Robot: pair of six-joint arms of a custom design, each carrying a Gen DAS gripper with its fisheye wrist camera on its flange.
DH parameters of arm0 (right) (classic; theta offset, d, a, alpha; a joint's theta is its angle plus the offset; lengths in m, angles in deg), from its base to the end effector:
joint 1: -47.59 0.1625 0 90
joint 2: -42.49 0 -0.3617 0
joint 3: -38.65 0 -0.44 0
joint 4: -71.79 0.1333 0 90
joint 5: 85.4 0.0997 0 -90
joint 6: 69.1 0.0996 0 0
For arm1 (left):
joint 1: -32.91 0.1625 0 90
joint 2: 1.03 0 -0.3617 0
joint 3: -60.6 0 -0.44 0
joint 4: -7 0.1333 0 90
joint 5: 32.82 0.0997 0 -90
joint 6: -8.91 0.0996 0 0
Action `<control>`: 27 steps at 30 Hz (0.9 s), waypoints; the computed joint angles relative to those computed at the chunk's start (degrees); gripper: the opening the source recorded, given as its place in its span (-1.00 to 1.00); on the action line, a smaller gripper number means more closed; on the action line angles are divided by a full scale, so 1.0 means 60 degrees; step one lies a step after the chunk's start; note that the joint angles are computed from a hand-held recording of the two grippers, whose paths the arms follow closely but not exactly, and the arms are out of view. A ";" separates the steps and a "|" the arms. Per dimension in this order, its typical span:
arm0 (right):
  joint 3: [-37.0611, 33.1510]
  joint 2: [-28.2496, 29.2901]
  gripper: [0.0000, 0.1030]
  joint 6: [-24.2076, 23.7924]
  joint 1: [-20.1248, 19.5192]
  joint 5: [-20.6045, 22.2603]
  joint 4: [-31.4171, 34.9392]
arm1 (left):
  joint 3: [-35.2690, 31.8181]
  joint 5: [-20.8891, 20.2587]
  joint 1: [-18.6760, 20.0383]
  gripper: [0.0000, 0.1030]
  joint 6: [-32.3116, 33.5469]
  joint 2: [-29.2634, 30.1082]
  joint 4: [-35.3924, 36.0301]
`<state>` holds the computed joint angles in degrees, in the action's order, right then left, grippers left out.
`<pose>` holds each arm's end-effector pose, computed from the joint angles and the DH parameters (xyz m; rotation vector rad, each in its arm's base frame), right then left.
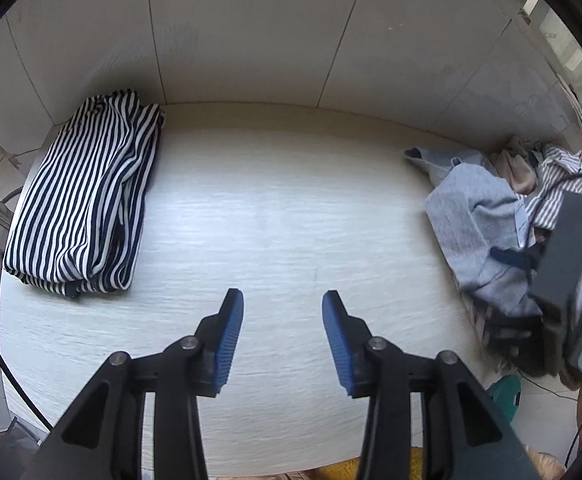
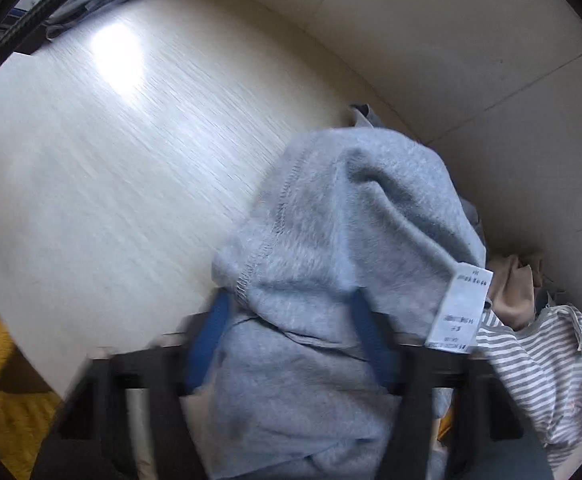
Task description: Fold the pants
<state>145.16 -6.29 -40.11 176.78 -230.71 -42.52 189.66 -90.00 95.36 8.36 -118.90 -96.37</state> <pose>0.3717 -0.3746 -0.0397 0.5015 -2.0053 0.0921 -0.0029 -0.4106 0.3170 0.5894 2.5172 -0.2325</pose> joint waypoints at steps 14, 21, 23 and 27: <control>-0.0655 -0.1165 -0.86 -0.2393 0.0800 0.2027 -0.3911 | -0.0400 -0.0215 0.0854 -0.16 0.0436 0.0262 -0.0370; -0.2853 0.0387 -0.86 -0.4566 0.0682 0.4064 -0.5257 | -0.0644 -0.0224 0.1364 -0.16 0.0574 0.0120 -0.0373; -0.3640 0.1070 -0.86 -0.5024 0.0604 0.4092 -0.5192 | -0.0702 -0.0184 0.1577 -0.16 0.0597 0.0034 -0.0335; -0.5870 0.3151 -0.83 -0.5784 0.0270 0.3955 -0.4812 | -0.0843 -0.0067 0.1968 -0.16 0.0502 -0.0138 -0.0198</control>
